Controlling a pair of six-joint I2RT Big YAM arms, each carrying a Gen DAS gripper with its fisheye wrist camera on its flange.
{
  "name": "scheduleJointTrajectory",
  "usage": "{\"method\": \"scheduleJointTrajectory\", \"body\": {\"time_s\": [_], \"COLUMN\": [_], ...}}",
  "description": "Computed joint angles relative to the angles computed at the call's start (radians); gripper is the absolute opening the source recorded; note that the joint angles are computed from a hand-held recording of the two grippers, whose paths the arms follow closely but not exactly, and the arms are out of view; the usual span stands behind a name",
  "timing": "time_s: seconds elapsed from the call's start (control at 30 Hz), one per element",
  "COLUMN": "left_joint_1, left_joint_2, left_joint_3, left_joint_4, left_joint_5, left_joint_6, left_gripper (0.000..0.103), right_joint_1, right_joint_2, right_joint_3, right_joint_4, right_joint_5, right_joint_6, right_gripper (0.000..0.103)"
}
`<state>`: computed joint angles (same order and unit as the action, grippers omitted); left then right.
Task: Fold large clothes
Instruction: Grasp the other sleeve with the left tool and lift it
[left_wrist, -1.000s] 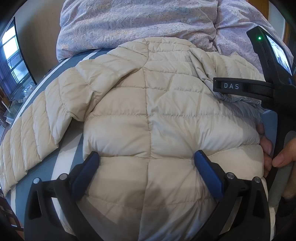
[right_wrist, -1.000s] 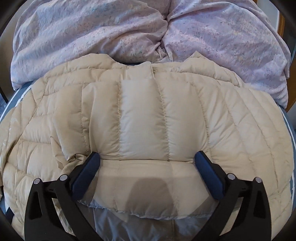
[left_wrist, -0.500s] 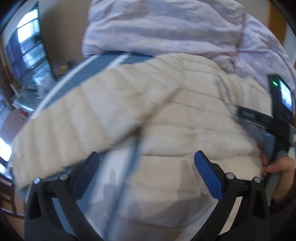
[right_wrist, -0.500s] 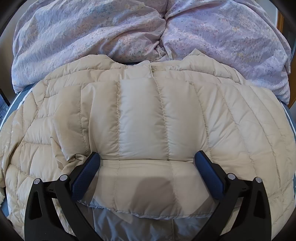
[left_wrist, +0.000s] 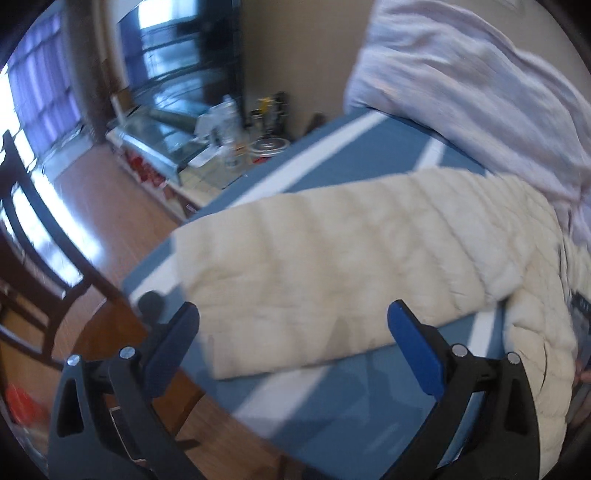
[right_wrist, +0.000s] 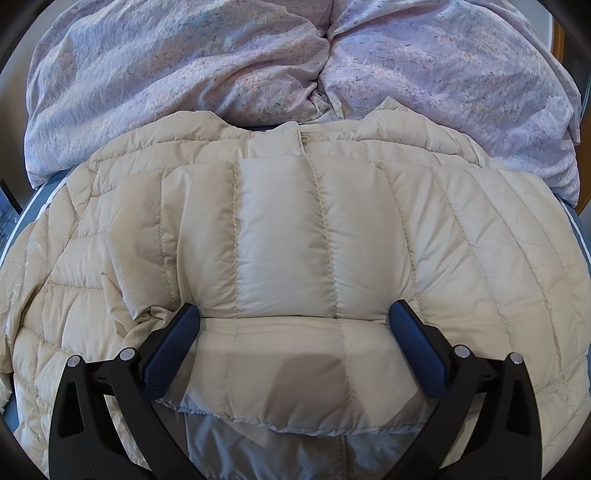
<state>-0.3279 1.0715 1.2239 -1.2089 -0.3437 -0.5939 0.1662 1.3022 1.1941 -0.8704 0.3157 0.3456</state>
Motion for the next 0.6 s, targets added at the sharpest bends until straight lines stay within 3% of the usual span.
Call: {"method": "scheduleJointTrajectory", "body": {"time_s": [0.2, 0.33, 0.5, 0.6], "left_joint_1": [0.140, 0.172, 0.177, 0.180], "left_joint_2": [-0.060, -0.072, -0.072, -0.077], "left_joint_3": [-0.063, -0.096, -0.106, -0.115], "left_joint_4": [0.020, 0.047, 0.068, 0.091], "left_joint_5": [0.140, 0.198, 0.197, 0.211], "left_joint_6": [-0.027, -0.051, -0.062, -0.086], "left_gripper": [0.081, 0.073, 0.068, 0.050], "right_joint_1": [-0.002, -0.001, -0.001, -0.002], "right_joint_2": [-0.003, -0.004, -0.004, -0.005], "right_joint_3": [-0.003, -0.005, -0.006, -0.006], "right_joint_4": [0.006, 0.009, 0.011, 0.011], "right_joint_5": [-0.006, -0.007, -0.009, -0.009], "right_joint_6": [0.004, 0.006, 0.008, 0.007], "right_gripper": [0.102, 0.102, 0.102, 0.102]}}
